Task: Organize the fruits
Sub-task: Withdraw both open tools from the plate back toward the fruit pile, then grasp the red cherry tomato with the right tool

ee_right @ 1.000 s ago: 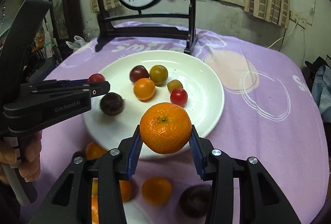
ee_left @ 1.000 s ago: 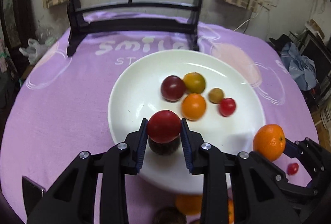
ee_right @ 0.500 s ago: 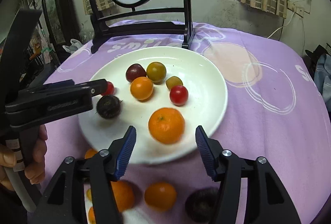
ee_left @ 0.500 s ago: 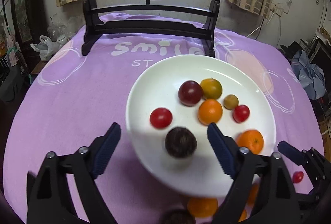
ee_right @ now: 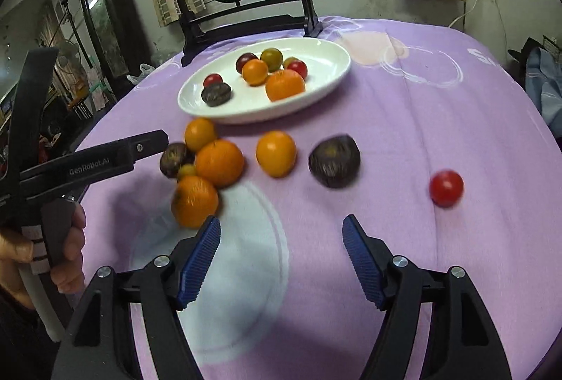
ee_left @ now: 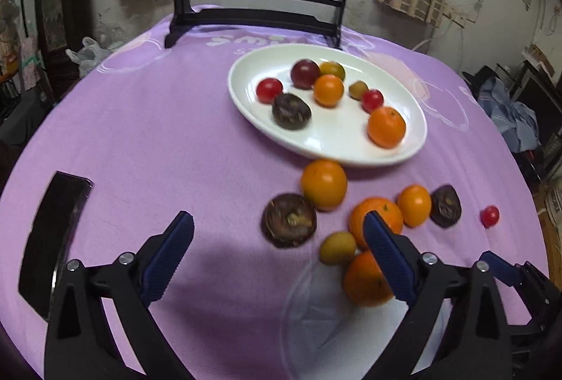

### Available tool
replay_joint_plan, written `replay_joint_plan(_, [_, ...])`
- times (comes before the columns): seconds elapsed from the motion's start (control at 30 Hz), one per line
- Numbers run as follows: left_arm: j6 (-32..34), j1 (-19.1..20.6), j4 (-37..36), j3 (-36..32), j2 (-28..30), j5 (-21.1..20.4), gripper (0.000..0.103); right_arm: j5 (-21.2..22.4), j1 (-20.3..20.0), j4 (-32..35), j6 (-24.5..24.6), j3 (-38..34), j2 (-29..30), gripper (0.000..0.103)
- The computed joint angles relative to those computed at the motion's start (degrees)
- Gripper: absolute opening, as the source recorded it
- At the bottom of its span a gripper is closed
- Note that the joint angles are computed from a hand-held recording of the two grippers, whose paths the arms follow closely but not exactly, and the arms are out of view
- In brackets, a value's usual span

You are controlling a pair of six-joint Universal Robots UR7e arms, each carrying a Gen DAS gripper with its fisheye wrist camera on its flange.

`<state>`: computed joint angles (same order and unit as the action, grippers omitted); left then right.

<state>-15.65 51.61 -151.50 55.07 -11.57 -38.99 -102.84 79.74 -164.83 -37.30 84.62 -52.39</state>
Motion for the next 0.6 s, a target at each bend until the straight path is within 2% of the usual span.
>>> replay_joint_plan(0.13, [0.8,0.7,-1.5,1.3,-0.6,-1.4,0.095,-1.4,-1.2,-4.5,2.0,1.8,-1.4,0.073])
replay_joint_plan(0.23, [1.1,0.4,-3.7,1.7,-0.5,0.9,0.095,-0.5,-2.8,-3.3,7.1,1.7,-3.1,0.074])
replay_joint_plan(0.27, [1.9,0.3,-4.0,1.7,-0.6,0.5,0.095,-1.3,-3.1,-4.0,7.5,1.7,-3.2,0.074])
replay_joint_plan(0.37, [3.9,0.0,-5.0,2.8,-1.3,-2.0,0.095,-7.4,-2.7,-8.9,4.5,1.6,-2.1,0.074])
replay_joint_plan(0.5, [3.5,-0.3,-3.4,3.4,-1.8,-4.5,0.095,-13.9,-1.9,-9.7,0.5,-2.7,1.5,0.074])
replay_joint_plan(0.57, [3.2,-0.4,-3.4,3.8,-1.9,-4.9,0.095,-18.7,-1.1,-10.0,-2.5,-6.7,4.9,0.074])
replay_joint_plan(0.6, [3.2,-0.5,-3.4,3.9,-1.9,-4.8,0.095,-19.1,-1.1,-10.3,-3.4,-7.9,5.8,0.075])
